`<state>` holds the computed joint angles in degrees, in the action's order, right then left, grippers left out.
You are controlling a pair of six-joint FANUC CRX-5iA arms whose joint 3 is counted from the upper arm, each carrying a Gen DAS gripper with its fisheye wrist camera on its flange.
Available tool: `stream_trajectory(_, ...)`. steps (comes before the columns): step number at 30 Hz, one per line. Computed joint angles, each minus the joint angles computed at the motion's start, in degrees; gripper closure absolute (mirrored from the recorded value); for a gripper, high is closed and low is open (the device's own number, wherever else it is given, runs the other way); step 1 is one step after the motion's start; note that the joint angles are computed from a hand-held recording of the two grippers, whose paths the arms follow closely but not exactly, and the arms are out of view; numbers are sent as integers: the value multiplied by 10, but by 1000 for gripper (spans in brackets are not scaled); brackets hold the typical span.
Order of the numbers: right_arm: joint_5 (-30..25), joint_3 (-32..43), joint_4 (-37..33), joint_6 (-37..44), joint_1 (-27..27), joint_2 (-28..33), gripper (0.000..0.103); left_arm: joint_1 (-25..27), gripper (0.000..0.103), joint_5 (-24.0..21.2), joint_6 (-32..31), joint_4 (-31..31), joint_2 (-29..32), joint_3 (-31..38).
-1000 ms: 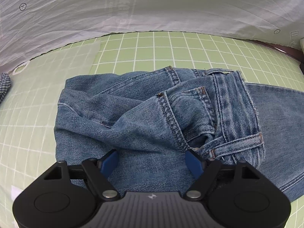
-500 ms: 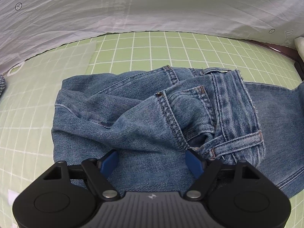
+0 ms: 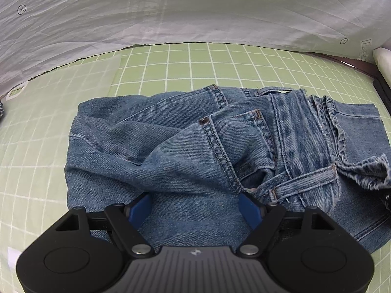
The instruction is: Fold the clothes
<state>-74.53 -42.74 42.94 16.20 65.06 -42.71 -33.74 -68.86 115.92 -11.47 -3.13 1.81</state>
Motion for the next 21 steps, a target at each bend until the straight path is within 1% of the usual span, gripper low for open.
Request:
stream_trajectory(3, 3, -6, 20, -28, 25, -21, 48, 4, 24, 1, -4, 5, 0, -1)
stream_trajectory(6, 13, -15, 46, -73, 41, -47, 48, 5, 24, 3, -6, 7, -1, -3)
stream_trajectory(9, 22, -23, 75, -126, 25, -55, 47, 6, 24, 5, -7, 8, -3, -4)
stream_trajectory(11, 14, -20, 83, -149, -2, -39, 46, 5, 24, 4, -5, 8, -2, -3)
stream_trajectory(14, -6, 1, 42, -108, -55, 13, 46, 5, 24, 4, -3, 7, -1, -3)
stream_trajectory(16, -5, 6, 8, -64, -72, 32, 46, 4, 23, 6, -2, 7, -2, -4)
stream_trajectory(18, -5, 8, -28, -31, -62, 40, 44, 4, 23, 7, -2, 7, -2, -5)
stream_trajectory(19, -9, 4, -34, -27, -48, 40, 40, 4, 23, 7, -1, 6, -2, -6)
stream_trajectory(21, -27, -8, -27, -40, -10, 38, 36, 3, 23, 6, 1, 5, -2, -5)
